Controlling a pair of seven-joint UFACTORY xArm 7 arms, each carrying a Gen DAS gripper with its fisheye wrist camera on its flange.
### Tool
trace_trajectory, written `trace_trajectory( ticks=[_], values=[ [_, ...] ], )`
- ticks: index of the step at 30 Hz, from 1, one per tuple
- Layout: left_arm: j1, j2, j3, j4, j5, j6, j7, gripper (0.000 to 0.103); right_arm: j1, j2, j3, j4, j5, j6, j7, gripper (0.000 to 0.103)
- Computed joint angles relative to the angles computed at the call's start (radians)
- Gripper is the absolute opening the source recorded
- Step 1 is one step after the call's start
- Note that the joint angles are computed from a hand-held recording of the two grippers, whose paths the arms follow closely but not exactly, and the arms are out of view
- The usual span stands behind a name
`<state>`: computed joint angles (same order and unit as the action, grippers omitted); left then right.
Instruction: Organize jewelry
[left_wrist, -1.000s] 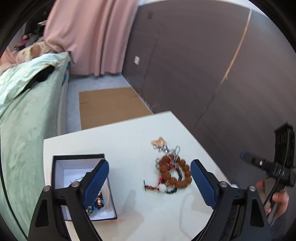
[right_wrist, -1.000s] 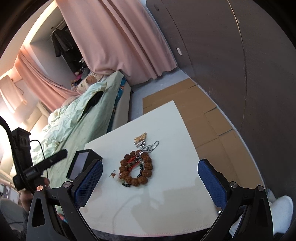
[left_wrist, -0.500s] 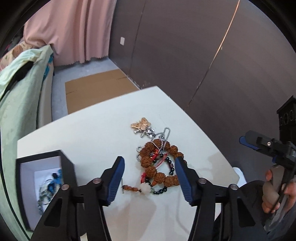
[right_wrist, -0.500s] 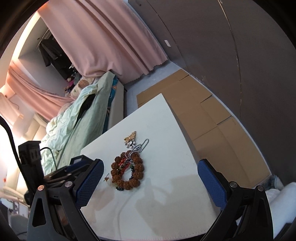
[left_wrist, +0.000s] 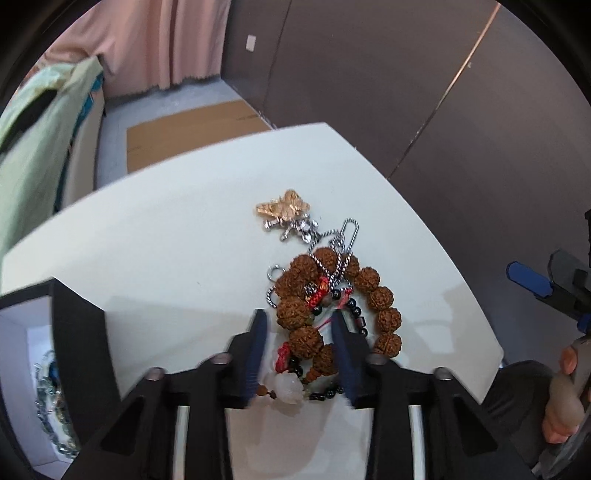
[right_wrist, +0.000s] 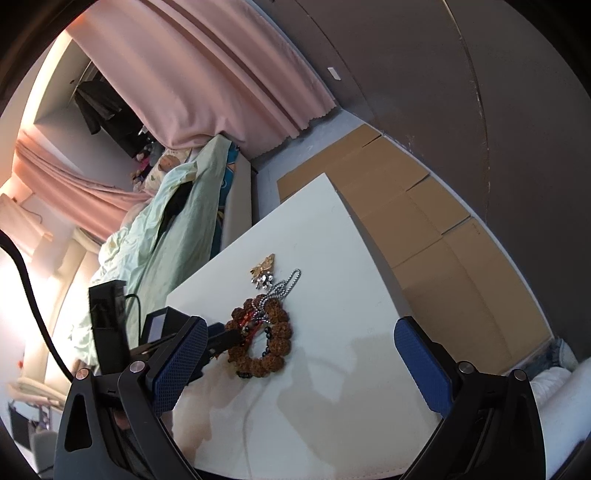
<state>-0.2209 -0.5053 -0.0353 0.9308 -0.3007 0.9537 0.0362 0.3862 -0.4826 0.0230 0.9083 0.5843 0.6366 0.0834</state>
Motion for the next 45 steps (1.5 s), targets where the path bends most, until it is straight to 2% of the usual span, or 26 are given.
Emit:
trace_trajectory(
  ticks=[6,10,20,22,24,26,35,39,40,41,43,45],
  values=[
    [-0.004,-0.015,0.006,-0.004,-0.013,0.005,0.002,0.024,0.000,0.013,0.001,0.008,-0.004,0.013,0.001,0.103],
    [-0.011,-0.046,0.021,0.010,-0.031,0.013,0.017,0.016,0.003,0.025,-0.004,0.013,0.012,0.015,-0.007,0.103],
    [-0.015,-0.096,0.058,0.043,-0.079,0.031,0.047,0.014,-0.001,0.077,0.028,0.050,-0.003,0.026,0.006,0.101],
    [-0.009,-0.098,0.060,0.047,-0.075,0.036,0.053,0.014,-0.001,0.096,0.035,0.065,-0.012,0.032,0.008,0.099],
    [0.003,-0.095,0.058,0.049,-0.060,0.049,0.052,0.014,0.004,0.128,0.040,0.090,-0.015,0.055,0.004,0.085],
    [0.016,-0.089,0.060,0.051,-0.050,0.067,0.045,0.015,0.006,0.167,0.046,0.121,-0.013,0.088,0.000,0.078],
    [0.042,-0.073,0.042,0.034,-0.013,0.099,0.030,0.015,-0.005,0.257,0.071,0.209,0.050,0.114,-0.026,0.078],
    [0.042,-0.038,0.056,0.047,-0.025,0.160,0.031,0.018,-0.013,0.248,0.079,0.197,0.056,0.111,-0.019,0.078],
    [0.043,-0.031,0.057,0.049,-0.030,0.170,0.032,0.022,-0.016,0.245,0.080,0.193,0.053,0.111,-0.013,0.078],
    [0.045,-0.031,0.052,0.044,-0.030,0.168,0.031,0.034,-0.018,0.242,0.081,0.189,0.047,0.113,-0.006,0.078],
    [0.048,-0.035,0.044,0.034,-0.028,0.153,0.032,0.052,-0.020,0.233,0.079,0.177,0.048,0.113,-0.001,0.078],
    [0.042,-0.037,0.041,0.028,-0.036,0.140,0.040,0.059,-0.019,0.222,0.073,0.166,0.060,0.109,-0.008,0.078]
  ],
)
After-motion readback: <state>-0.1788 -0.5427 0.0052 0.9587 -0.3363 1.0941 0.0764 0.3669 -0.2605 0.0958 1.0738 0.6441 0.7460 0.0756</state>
